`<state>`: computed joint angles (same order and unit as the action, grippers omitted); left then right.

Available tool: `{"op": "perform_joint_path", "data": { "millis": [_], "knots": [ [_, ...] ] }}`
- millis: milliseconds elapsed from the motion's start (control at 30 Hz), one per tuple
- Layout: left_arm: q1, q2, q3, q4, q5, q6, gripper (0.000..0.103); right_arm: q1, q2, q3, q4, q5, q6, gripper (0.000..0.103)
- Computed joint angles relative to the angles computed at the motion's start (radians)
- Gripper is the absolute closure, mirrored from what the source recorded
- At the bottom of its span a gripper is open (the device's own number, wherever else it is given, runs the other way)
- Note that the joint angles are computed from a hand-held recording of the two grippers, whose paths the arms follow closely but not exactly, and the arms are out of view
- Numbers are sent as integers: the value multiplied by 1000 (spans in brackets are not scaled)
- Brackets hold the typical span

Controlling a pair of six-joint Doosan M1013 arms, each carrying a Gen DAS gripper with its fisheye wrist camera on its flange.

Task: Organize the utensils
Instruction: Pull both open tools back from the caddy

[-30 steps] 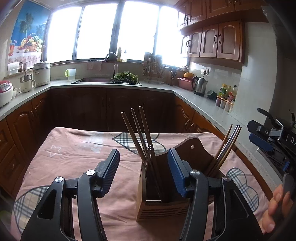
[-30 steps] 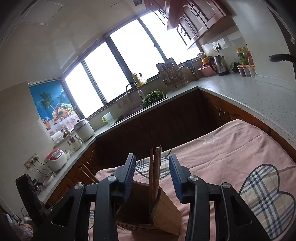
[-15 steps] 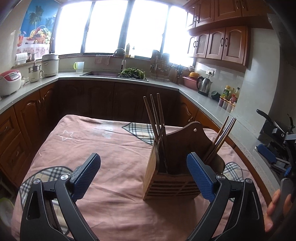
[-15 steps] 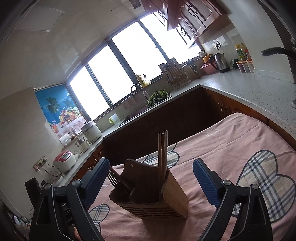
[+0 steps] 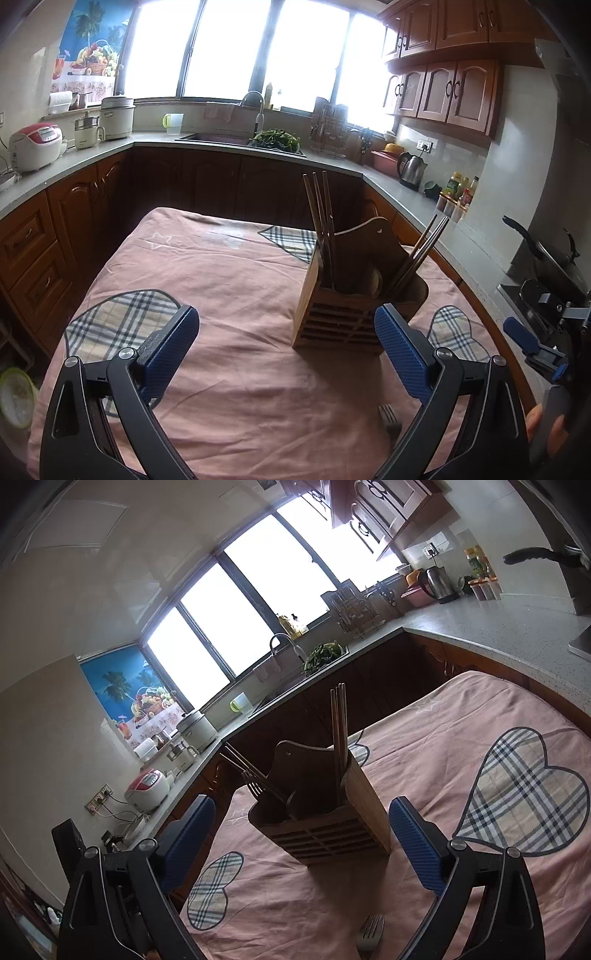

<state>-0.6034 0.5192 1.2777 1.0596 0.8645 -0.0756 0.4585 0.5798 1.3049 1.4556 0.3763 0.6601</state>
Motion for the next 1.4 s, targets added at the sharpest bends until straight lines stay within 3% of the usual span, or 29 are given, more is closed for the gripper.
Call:
{"op": "perform_joint_path", "data": {
  "millis": [367, 567, 733, 867, 1000, 1100, 1267, 1400],
  "knots": [
    [-73, -80, 131, 23, 45, -108, 5, 0, -96, 172, 174, 35, -193, 6],
    [-124, -122, 196, 78, 85, -190, 2, 14, -154, 257, 220, -1, -330, 4],
    [-171, -138, 229, 110, 140, -222, 0, 40, -210, 342, 424, -61, -640, 0],
    [-200, -147, 243, 111, 175, -204, 0, 62, -251, 397, 688, -118, -987, 0],
    [-226, -161, 240, 162, 233, -184, 0, 73, -285, 408, 809, -155, -1192, 0],
    [-241, -168, 231, 193, 268, -164, 0, 86, -313, 414, 1021, -167, -1463, 0],
    [-269, -144, 239, 272, 365, -233, 0, 94, -319, 440, 1162, -114, -1616, 0],
    [-275, -112, 246, 282, 414, -258, 0, 106, -293, 468, 1376, -114, -1797, 0]
  ]
}}
